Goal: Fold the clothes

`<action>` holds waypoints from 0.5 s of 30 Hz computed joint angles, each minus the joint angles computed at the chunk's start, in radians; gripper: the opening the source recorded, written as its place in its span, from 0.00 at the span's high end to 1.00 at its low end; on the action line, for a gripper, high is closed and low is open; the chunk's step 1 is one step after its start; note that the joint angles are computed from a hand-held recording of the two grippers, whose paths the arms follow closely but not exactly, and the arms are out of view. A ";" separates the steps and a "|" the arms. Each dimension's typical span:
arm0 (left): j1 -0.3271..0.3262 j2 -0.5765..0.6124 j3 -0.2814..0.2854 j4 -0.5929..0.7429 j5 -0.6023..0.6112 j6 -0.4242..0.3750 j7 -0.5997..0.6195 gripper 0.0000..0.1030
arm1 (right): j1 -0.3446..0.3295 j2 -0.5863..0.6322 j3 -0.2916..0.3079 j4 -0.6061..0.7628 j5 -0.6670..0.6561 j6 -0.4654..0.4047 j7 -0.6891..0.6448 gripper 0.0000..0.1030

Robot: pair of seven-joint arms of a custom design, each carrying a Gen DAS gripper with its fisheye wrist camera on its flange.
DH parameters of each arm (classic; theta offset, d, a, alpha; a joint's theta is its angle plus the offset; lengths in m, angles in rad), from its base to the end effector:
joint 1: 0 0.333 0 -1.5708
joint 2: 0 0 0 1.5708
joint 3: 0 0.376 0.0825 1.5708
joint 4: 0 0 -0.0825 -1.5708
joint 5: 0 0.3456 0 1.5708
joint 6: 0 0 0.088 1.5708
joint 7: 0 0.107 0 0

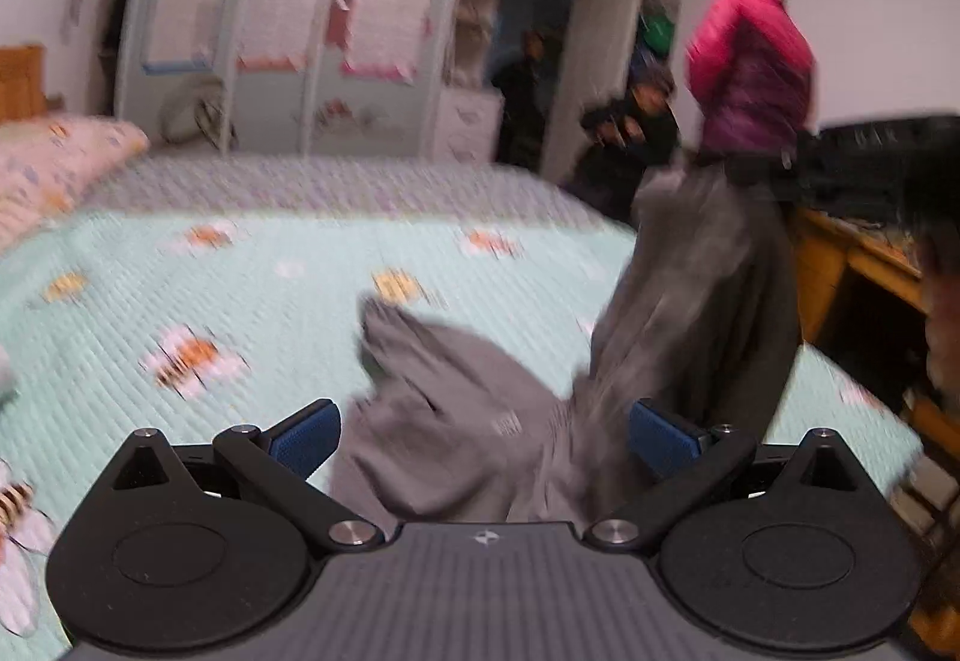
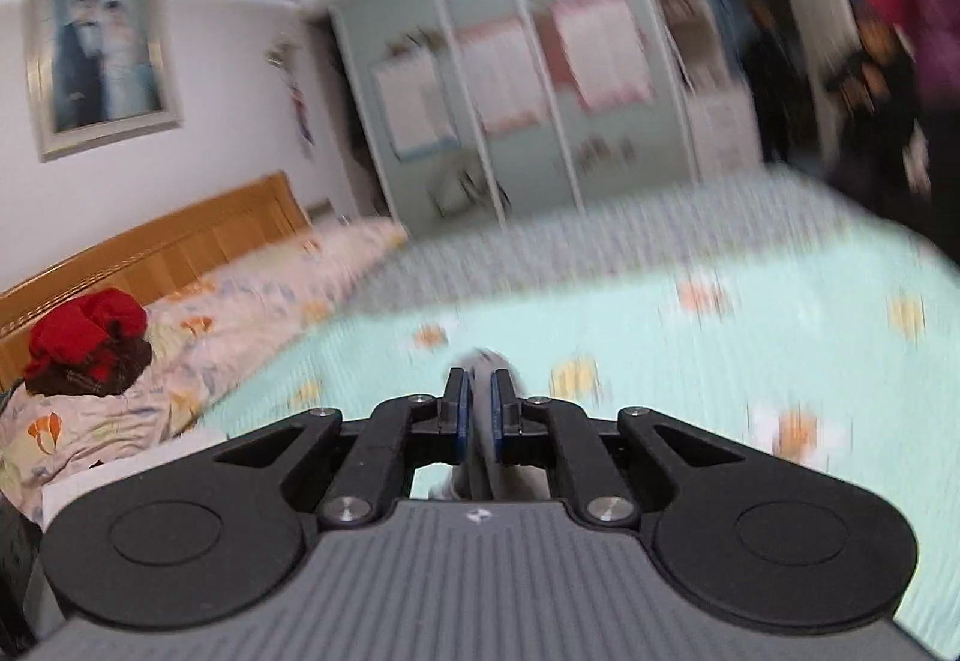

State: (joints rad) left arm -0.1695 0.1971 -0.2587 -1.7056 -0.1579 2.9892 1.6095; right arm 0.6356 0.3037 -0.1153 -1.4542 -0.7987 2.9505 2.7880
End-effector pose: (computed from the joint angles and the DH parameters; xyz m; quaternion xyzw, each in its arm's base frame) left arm 0.5964 -0.2374 0.6813 -0.5099 0.6843 -0.4685 0.2288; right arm 0.5525 0.3900 0.7060 -0.5782 0.5646 -0.2437 0.5362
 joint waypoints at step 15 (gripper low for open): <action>-0.024 0.124 -0.061 0.089 -0.105 -0.189 0.147 0.01 | -0.085 -0.175 0.132 -0.332 -0.011 -0.121 0.000 0.26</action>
